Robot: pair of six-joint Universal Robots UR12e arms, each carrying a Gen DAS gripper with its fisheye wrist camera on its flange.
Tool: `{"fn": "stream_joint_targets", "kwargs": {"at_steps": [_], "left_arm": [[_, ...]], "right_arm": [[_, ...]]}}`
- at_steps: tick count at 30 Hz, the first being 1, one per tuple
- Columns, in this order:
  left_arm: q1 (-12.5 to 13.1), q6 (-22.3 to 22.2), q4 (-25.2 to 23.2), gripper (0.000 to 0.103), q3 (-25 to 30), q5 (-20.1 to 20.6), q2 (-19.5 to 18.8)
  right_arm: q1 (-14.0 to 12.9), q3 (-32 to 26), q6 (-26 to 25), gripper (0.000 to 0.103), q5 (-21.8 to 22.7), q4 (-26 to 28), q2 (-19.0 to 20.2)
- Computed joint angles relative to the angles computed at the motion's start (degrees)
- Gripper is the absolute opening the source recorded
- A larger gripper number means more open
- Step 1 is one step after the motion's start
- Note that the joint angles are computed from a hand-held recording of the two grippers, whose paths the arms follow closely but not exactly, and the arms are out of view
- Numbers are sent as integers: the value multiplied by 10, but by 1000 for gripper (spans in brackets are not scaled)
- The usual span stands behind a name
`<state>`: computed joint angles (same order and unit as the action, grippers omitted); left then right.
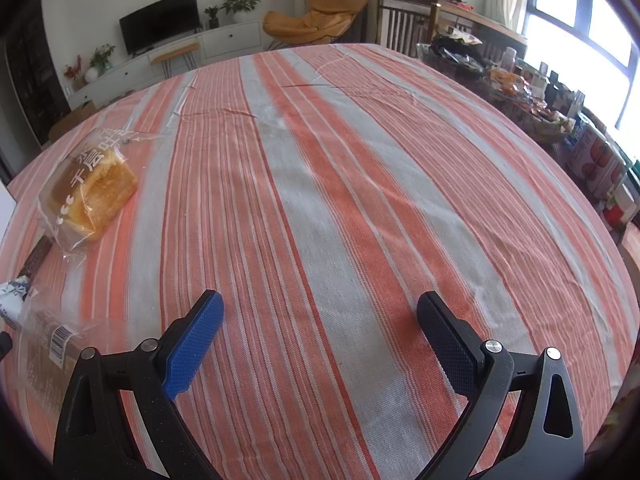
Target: Organize snacks
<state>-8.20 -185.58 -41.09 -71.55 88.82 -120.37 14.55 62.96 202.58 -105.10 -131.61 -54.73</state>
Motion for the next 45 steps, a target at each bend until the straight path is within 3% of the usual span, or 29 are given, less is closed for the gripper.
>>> {"fn": "stream_joint_targets", "kwargs": {"at_steps": [11,17,45], "left_arm": [[-1,4,-3,103,1,5,0],[-8,18,-19,103,9,32,-3],[-9,20,-19,103,10,30,-4]], "right_arm": [[0,0,0,99,0,0,0],[0,0,0,99,0,0,0],[0,-1,0,99,0,0,0]]}}
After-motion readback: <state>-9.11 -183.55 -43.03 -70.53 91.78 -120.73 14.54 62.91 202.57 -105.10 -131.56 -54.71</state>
